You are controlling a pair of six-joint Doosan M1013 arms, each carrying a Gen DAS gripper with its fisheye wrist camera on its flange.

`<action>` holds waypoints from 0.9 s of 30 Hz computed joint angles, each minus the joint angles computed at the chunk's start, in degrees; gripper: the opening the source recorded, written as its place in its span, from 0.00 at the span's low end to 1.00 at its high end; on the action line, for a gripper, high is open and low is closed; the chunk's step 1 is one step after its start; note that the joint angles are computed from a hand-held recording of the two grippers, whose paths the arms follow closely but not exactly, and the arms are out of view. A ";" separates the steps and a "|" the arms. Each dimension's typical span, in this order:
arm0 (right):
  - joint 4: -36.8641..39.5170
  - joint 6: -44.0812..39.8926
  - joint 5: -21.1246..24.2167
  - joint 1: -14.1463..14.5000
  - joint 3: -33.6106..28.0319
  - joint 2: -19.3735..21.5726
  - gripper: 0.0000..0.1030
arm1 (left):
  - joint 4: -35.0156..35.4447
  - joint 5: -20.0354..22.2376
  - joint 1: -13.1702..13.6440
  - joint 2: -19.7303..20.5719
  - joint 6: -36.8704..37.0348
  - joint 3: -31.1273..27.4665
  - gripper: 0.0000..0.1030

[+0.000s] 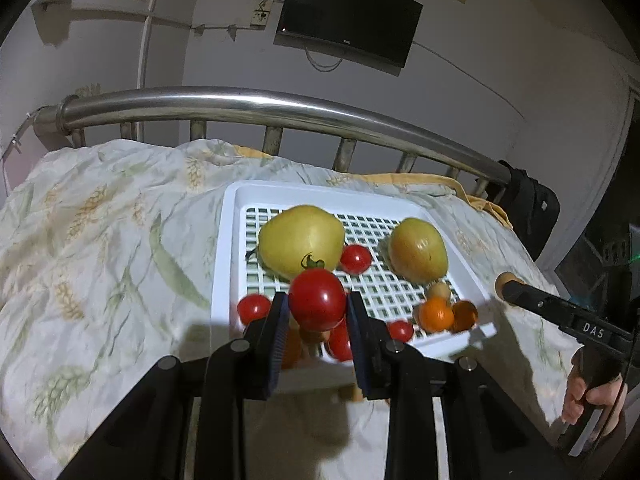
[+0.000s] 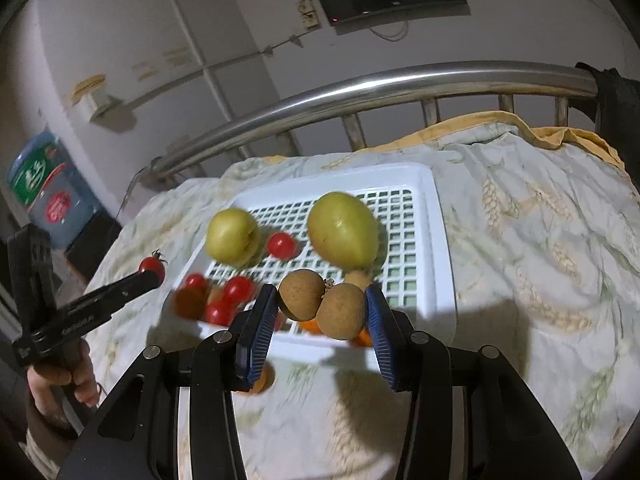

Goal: Organize fruits
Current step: 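Carry the tomato and two kiwis onto the white tray and release them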

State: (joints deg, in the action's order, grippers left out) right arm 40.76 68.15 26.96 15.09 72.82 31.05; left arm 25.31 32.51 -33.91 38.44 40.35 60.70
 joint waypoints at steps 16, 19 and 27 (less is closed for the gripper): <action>-20.23 15.86 5.28 2.11 -9.50 6.35 0.42 | -4.34 10.86 0.57 7.13 7.26 -10.82 0.30; -24.75 19.07 5.73 2.59 -10.13 7.13 0.42 | -5.05 12.19 0.59 7.80 8.12 -11.62 0.30; -22.88 16.85 2.07 2.75 -7.70 5.75 0.64 | -5.59 11.68 0.69 7.59 8.17 -11.44 0.32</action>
